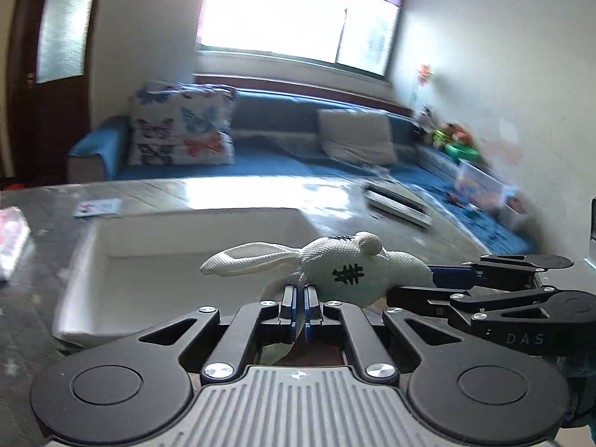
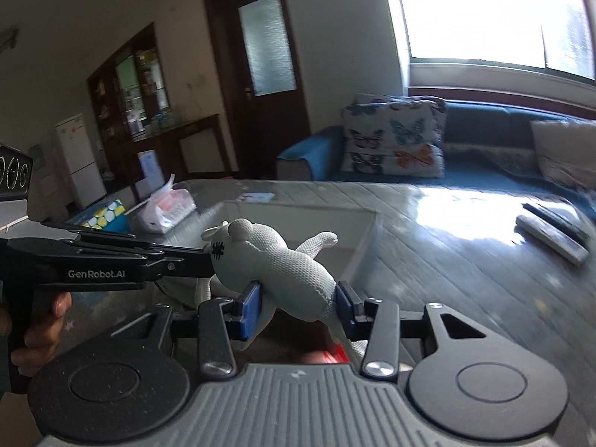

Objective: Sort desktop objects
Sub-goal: 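Carry the bunny over the open box and open both tools to drop it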

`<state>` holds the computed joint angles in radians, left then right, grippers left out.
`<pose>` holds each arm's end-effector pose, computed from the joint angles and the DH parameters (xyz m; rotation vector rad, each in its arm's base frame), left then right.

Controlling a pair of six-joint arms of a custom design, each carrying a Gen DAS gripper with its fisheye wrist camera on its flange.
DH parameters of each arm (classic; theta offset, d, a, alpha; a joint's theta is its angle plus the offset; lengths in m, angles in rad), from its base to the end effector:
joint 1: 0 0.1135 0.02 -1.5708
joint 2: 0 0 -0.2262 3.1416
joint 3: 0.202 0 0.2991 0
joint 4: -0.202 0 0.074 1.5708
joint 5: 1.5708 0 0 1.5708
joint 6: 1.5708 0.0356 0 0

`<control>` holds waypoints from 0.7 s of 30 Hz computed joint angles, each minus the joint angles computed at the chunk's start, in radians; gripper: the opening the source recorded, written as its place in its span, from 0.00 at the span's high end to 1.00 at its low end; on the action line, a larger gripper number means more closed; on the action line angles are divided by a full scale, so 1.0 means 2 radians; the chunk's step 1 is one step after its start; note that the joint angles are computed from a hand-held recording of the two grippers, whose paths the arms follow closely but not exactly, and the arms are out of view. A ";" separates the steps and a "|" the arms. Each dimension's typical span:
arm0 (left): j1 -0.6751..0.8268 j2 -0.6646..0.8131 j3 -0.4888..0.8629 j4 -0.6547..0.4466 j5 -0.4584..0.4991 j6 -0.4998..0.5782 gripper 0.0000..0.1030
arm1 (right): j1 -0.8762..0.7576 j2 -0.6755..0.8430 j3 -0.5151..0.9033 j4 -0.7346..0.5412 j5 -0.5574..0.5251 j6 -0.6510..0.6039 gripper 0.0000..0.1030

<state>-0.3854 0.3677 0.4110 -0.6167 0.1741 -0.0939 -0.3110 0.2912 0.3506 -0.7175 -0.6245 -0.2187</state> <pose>0.1744 -0.0774 0.2083 0.4169 2.1304 -0.4641 0.1717 -0.0333 0.1928 -0.2341 2.1000 0.3820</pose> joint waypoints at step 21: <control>0.139 0.326 0.093 0.163 0.020 -0.002 0.88 | 0.203 0.371 0.140 0.246 0.185 0.061 0.48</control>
<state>-0.1066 1.0206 0.5961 -0.2907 0.2137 -0.0982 0.0955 1.0339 0.6311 -0.2257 -0.2553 -0.0971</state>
